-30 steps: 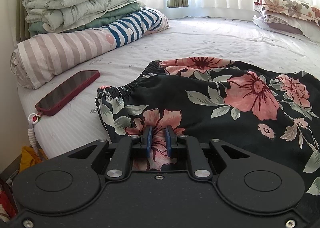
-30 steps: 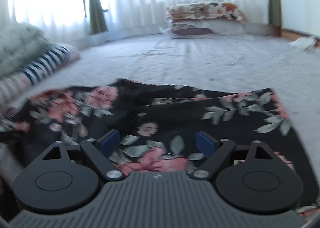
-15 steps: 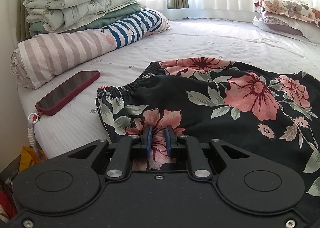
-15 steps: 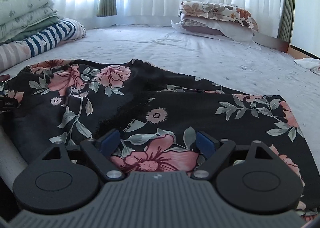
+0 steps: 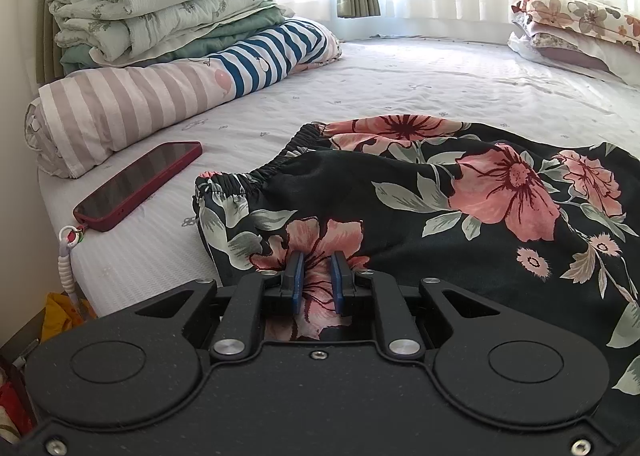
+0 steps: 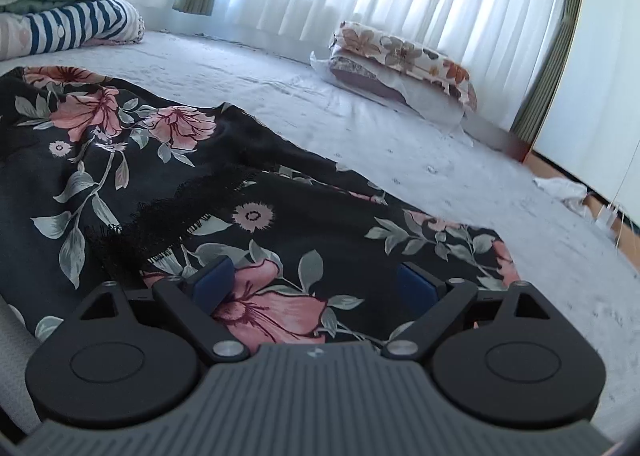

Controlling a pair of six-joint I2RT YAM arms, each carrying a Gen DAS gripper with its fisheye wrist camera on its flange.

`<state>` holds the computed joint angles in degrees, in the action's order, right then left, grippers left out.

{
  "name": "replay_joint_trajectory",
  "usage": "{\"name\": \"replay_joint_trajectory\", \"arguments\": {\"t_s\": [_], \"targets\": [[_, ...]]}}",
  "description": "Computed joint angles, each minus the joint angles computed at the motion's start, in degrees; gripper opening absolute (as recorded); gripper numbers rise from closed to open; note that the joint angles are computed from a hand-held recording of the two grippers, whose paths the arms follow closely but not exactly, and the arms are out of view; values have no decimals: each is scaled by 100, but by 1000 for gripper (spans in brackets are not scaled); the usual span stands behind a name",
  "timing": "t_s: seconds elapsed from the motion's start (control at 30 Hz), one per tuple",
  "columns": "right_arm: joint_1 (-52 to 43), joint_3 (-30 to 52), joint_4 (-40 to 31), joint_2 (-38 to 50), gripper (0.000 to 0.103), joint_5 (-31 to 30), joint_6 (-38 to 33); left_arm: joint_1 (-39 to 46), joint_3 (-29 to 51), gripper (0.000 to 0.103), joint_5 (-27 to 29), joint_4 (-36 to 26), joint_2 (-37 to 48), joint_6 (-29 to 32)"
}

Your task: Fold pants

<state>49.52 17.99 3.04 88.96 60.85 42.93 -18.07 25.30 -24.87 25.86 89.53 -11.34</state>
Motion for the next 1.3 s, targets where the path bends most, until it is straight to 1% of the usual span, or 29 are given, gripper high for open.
{"name": "replay_joint_trajectory", "arguments": {"t_s": [0.1,0.2,0.43,0.53,0.67,0.77,0.83,0.9,0.93,0.97,1.03,1.07,1.13,1.2,1.23,1.3], "targets": [[-91,-196,336,-224,95,-153,-274,1,7,15,-8,-13,-1,14],[-259,-401,469,-646,95,-400,-423,33,25,15,38,-62,-13,-28],[-113,-489,-36,-1330,95,-372,-184,83,84,16,136,-162,-17,-101],[-168,-674,173,-1699,96,-615,-287,72,65,16,110,-132,-23,-53],[-244,-717,512,-1559,96,-903,-482,48,39,16,90,-47,5,-9],[-430,-656,719,-1253,96,-1300,-582,45,32,16,91,-42,7,-20],[-491,-697,906,-1158,98,-1338,-519,51,35,17,103,-55,2,-34],[-567,-753,849,-1358,98,-1458,-413,109,27,21,200,-121,-80,-110],[-552,-800,803,-1499,98,-1434,-335,181,-4,35,328,-151,-181,-192],[-491,-861,761,-1659,98,-1361,-272,291,-54,54,517,-176,-326,-301],[-332,-1049,715,-2089,98,-1186,-243,521,-254,66,820,-64,-648,-608],[-231,-1108,610,-2300,98,-1077,-201,644,-384,69,946,57,-816,-736],[3,-1189,283,-2704,98,-834,-58,887,-535,71,1083,190,-1052,-933],[271,-1241,-160,-3073,98,-582,213,1120,-529,74,1064,133,-1129,-1115],[385,-1246,-446,-3270,98,-484,378,1274,-452,80,1071,71,-1067,-1178],[589,-1262,-959,-3582,98,-339,708,1559,-243,80,1127,-123,-865,-1290]]}}
